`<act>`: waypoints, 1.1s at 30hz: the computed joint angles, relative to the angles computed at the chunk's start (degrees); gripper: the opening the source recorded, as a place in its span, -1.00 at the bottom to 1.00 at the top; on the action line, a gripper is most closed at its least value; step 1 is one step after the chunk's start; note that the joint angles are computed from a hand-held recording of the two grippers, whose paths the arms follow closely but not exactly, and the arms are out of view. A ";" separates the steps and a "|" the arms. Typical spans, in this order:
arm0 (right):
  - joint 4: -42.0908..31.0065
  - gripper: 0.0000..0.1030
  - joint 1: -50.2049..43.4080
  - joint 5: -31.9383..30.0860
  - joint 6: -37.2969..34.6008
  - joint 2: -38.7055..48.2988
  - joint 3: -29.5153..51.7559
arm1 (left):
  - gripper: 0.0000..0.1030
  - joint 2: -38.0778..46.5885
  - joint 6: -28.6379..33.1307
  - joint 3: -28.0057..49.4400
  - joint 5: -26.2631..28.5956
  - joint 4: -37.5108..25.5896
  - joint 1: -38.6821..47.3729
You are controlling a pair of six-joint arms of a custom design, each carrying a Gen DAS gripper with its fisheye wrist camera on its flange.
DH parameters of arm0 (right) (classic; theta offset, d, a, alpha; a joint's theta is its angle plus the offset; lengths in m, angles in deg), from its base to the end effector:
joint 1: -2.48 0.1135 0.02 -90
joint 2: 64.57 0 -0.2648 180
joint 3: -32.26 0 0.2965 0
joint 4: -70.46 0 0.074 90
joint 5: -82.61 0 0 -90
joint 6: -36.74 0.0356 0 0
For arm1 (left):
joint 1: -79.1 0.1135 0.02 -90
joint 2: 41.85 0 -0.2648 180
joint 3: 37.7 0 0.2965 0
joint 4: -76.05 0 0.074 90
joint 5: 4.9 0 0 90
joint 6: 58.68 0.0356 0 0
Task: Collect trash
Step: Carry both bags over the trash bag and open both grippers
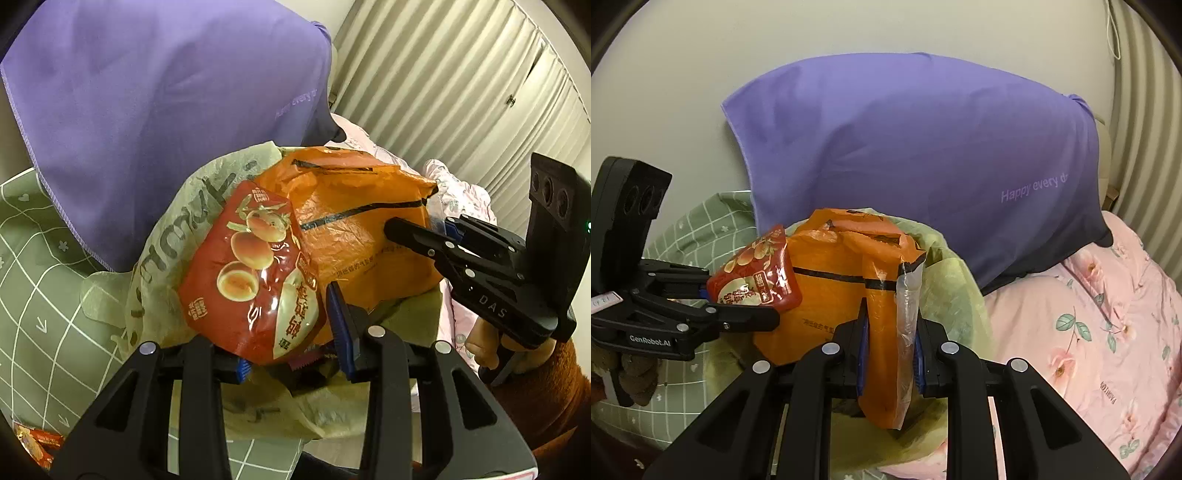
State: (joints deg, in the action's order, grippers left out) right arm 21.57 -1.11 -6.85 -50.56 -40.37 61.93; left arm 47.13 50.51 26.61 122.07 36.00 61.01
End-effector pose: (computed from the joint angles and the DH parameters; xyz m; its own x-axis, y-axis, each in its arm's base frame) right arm 0.1529 -0.0099 0.1750 -0.6820 0.0900 -0.7258 0.1017 0.9944 0.0277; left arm 0.3056 -0.1223 0.1619 -0.6500 0.4886 -0.5821 0.7474 0.5497 -0.3732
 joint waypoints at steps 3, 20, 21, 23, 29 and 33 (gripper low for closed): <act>-0.10 -0.61 -1.24 -0.86 -0.77 -0.71 0.02 | -0.35 1.45 -1.28 0.95 0.27 0.48 -1.03; -6.79 -0.32 -5.27 -4.30 -2.40 -7.60 -0.56 | 0.09 -3.03 0.19 -2.17 1.18 -0.40 -1.95; -7.04 -0.28 -5.22 -4.08 -2.25 -8.06 -0.68 | 0.14 -4.60 0.33 -3.08 0.89 -0.30 -1.86; -7.45 -0.22 -4.81 -3.12 -1.71 -8.94 -0.87 | 0.15 -7.12 0.25 -4.77 0.28 0.27 -1.69; -10.24 -0.01 -6.41 -2.66 -0.43 -14.64 -0.96 | 0.19 -14.51 -1.23 -8.85 0.22 2.75 0.10; -13.25 0.01 -10.61 -4.67 -0.59 -19.14 -0.39 | 0.19 -17.15 -2.99 -9.88 0.31 3.52 0.57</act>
State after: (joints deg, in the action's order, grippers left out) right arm 8.32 -11.73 -11.52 -51.15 -59.51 61.54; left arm 29.98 47.51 16.73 122.39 39.52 61.58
